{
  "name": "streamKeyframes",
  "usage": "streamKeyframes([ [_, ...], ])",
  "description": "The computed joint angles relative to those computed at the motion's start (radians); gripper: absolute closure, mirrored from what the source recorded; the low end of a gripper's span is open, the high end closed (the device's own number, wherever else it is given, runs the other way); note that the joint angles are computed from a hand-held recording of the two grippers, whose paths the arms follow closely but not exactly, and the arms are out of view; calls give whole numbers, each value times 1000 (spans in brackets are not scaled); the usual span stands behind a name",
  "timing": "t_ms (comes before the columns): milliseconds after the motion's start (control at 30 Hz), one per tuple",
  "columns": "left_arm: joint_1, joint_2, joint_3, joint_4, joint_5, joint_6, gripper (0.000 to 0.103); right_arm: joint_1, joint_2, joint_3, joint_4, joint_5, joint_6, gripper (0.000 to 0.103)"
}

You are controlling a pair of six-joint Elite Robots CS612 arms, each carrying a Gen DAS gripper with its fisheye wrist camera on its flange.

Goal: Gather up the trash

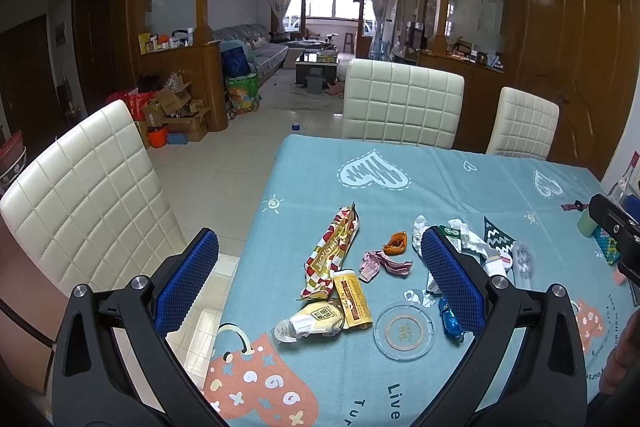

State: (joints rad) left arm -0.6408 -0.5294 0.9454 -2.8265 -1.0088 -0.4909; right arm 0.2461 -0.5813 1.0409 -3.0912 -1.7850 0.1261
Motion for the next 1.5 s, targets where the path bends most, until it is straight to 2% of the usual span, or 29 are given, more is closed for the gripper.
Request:
streamKeyframes([
  [1500,-1,-16,23,0,-33,-4,3,4,-14,31,-11,-9,13,6],
])
